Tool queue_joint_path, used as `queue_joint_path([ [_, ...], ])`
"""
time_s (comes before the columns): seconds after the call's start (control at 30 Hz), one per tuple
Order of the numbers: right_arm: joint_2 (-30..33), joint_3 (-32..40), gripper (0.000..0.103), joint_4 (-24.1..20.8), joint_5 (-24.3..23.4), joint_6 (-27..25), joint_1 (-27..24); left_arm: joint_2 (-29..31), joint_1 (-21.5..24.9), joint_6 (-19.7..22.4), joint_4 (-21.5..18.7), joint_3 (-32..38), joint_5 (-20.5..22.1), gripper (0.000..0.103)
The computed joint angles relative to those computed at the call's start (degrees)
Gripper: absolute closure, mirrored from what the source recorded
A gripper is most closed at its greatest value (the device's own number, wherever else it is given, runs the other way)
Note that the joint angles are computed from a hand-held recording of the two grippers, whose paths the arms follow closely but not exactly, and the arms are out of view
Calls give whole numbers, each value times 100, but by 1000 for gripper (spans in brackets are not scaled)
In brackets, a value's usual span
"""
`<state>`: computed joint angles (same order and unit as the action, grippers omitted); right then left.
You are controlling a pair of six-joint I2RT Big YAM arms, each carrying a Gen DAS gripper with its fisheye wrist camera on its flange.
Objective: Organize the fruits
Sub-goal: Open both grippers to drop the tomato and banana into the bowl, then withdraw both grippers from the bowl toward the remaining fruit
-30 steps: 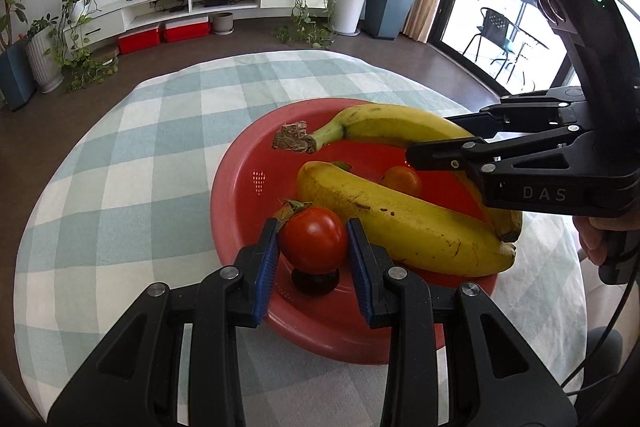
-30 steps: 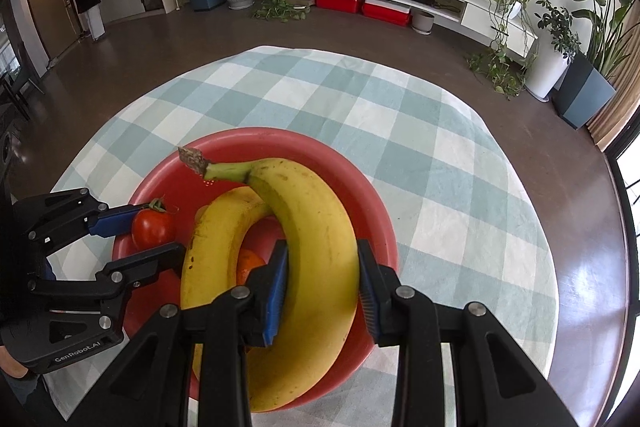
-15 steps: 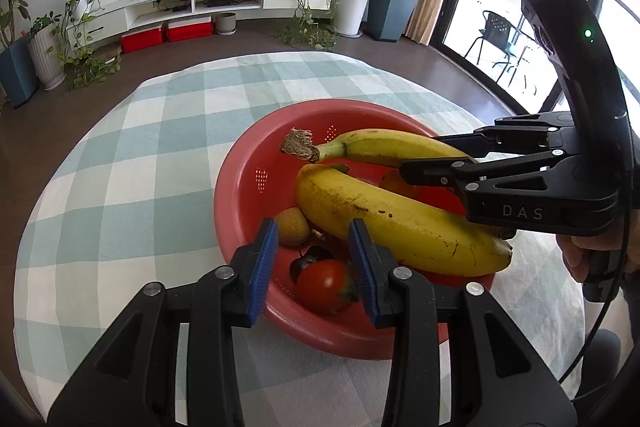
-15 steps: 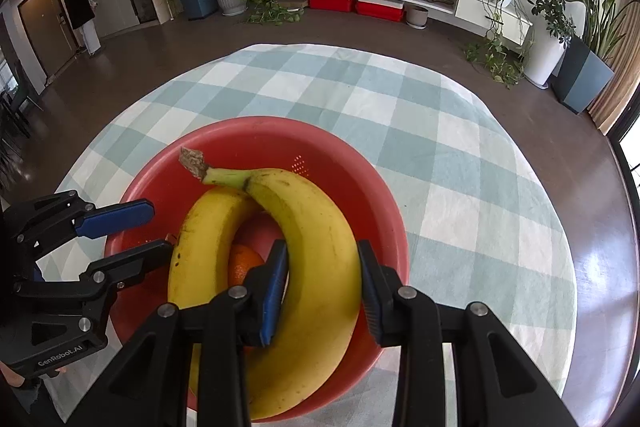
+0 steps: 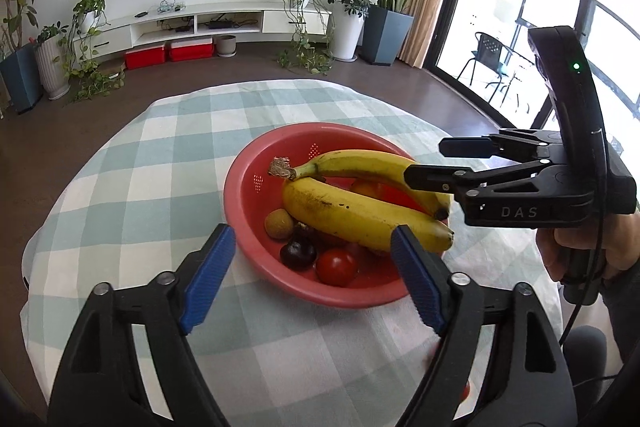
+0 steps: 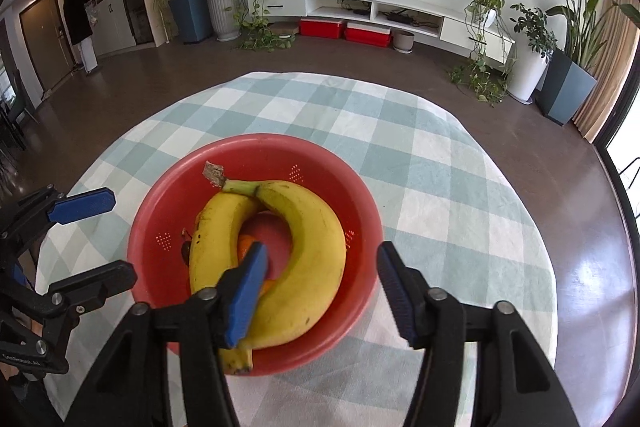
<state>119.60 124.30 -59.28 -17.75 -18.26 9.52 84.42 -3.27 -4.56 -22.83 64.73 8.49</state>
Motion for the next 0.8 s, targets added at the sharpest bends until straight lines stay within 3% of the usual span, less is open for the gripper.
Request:
queue_joint_path([
  [0.03, -154, -248, 27, 177, -70, 117, -50, -116, -10, -14, 32, -119, -17, 9],
  [0.1, -470, -763, 17, 546, -237, 348, -162, -354, -29, -52, 78, -370, -14, 8],
  [0.17, -750, -1225, 15, 841, -409, 544, -265, -592, -72, -98, 77, -609, -33, 7],
  [0.3, -1232, -2027, 14, 1139, -702, 767, -417, -1101, -164, -222, 146, -1104, -85, 3],
  [0.6, -2431, -4023, 9, 2319, -1212, 1449, -748, -2175, -375, -592, 37, -2087, -253, 1],
  [0.8, -2818, -4857, 8, 2547, -1371, 1734, -854, -2627, -610, -746, -106, -2587, -279, 1],
])
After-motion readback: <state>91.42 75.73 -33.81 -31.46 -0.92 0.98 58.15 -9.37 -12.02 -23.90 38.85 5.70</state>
